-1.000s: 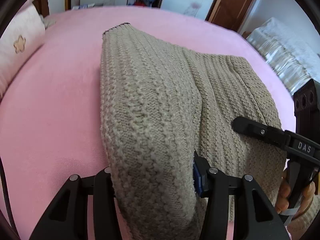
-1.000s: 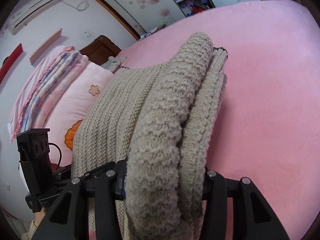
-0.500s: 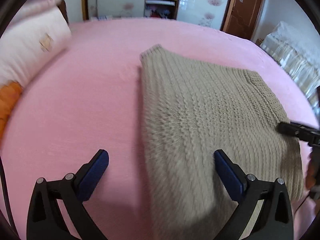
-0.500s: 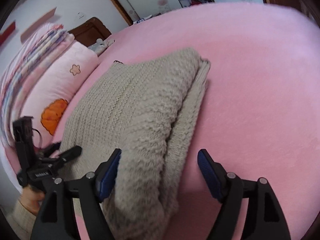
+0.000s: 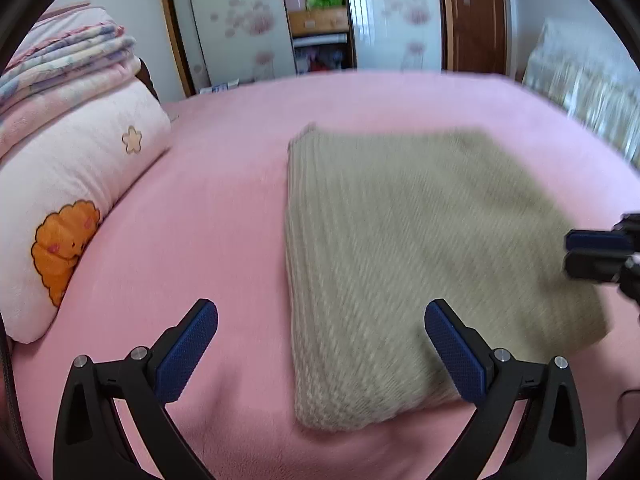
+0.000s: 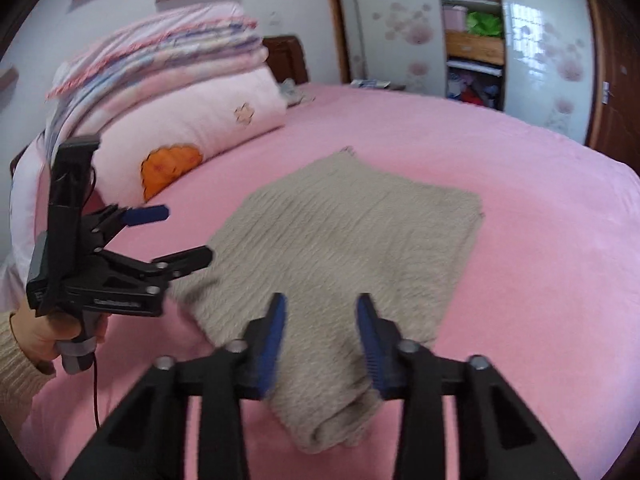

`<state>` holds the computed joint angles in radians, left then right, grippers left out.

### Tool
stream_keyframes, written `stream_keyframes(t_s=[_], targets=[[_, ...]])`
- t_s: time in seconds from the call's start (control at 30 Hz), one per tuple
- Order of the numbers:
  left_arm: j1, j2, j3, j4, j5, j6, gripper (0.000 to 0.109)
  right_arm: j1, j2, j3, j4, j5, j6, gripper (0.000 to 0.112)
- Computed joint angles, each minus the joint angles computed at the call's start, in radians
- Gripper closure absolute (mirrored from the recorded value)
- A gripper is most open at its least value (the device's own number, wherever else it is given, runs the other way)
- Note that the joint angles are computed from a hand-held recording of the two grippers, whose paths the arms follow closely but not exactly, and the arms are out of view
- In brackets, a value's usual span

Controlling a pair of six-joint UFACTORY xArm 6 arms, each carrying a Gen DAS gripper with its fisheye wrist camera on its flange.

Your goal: Fold large clothes

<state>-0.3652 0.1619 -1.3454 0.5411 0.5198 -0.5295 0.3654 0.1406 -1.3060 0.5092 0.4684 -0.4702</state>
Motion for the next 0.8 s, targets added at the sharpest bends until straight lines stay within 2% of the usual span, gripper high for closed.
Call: stream_keyframes(t_s=[0.1,0.2,0.3,0.43,0.57,0.63,0.73,0.8], targets=[[0.005,0.015,0.025,0.038,0.035,-0.017,0.006,-0.014,0.007,0.032,-0.125,0.010,0.083,0.095],[0.024,0.019,0.055,-0.017,-0.014,-0.010,0.006,-0.040,0.034,0.026,-0.188,0.044,0.143,0.112],[0.020,0.032,0.046,-0.014,-0.006,-0.015,0.006,-0.061,0.035,0.050,-0.146,0.041,0.102,0.112],[0.005,0.017,0.020,-0.057,0.073,-0.042,0.006,-0.047,0.005,0.069,-0.202,0.043,0.163,0.112],[-0.055,-0.042,-0.004,-0.032,0.181,-0.135,0.006,-0.055,-0.101,0.118,-0.187,0.110,0.216,0.096],[-0.114,-0.085,-0.023,0.051,0.257,-0.220,0.006,-0.064,-0.198,0.177,-0.197,0.132,0.257,0.070],[-0.225,-0.133,-0.078,0.131,0.381,-0.299,0.006,-0.088,-0.365,0.266,-0.221,0.180,0.315,0.057],[-0.305,-0.129,-0.164,0.126,0.510,-0.319,0.006,-0.115,-0.476,0.308,-0.221,0.232,0.362,0.049]])
